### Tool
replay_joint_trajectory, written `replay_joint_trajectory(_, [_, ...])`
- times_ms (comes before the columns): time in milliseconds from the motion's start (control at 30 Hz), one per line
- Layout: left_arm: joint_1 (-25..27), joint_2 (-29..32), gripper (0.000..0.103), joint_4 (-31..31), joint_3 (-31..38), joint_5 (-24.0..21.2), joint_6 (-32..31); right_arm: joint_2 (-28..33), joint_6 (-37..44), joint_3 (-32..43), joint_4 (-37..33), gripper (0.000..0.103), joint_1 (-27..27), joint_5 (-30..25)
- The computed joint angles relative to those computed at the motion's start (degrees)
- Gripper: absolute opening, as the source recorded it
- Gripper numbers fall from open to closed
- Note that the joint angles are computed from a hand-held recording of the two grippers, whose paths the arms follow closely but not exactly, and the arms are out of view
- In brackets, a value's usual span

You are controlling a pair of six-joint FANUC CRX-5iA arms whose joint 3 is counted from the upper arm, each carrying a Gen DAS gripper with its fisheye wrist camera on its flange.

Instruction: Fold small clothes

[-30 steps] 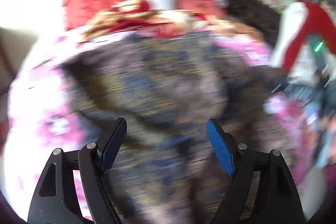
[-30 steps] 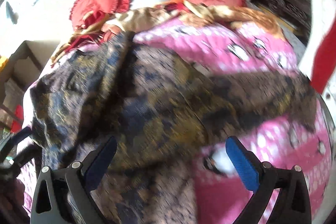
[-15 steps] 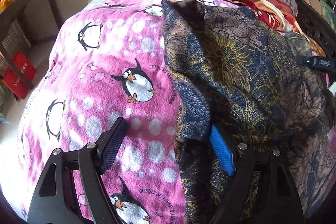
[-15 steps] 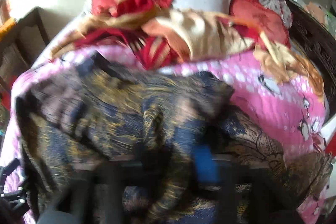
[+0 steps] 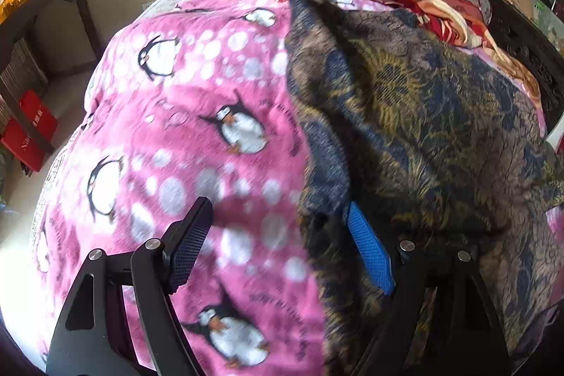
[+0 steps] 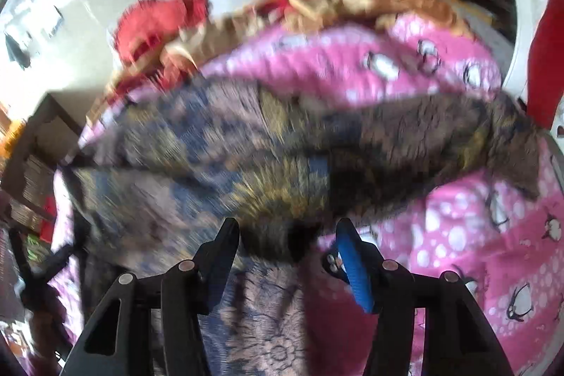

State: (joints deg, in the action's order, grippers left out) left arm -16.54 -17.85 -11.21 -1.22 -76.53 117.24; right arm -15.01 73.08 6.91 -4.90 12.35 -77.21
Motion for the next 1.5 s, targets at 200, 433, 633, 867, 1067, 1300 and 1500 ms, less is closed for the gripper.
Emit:
replay_joint_trajectory(200, [0.7, -1.2, 0.079, -0.6, -0.7, -1.7, 0.8, 6.7, 12.0, 10.0, -11.8, 0.058, 5.9, 2.9])
replay_joint_trajectory(433, [5.1, -3.9, 0.079, 5.0, -3.7, 1.0, -0.9, 23.5, 22.5, 23.8, -18.1, 0.061, 17.6, 2.5])
replay_joint_trajectory(633, [7.6, -6.0, 0.079, 7.3, -5.3, 1.3, -4.6, 32.3, 30.1, 30.2, -11.0, 0.005, 25.1, -0.2])
replay_joint_trajectory(867, [9.3, -8.0, 0.079, 6.2, -3.2, 2.5, -3.2, 32.3, 25.4, 30.3, -12.0, 0.005, 26.3, 5.8])
replay_joint_trajectory(1067, [7.3, -5.1, 0.079, 4.7, 0.2, 3.9, -1.7, 33.5, 20.0, 31.7, -16.1, 0.016, 24.5, 1.5])
replay_joint_trajectory(1300, [4.9, 3.1, 0.079, 3.6, 1.8, 2.7, -2.1, 17.3, 20.4, 17.1, -13.9, 0.063, 17.1, 4.6])
replay_joint_trajectory(1500, [0.4, 5.1, 0.079, -3.0, 3.6, 0.6, -0.9, 7.0, 17.4, 4.5, 3.5, 0.081, 9.1, 7.9])
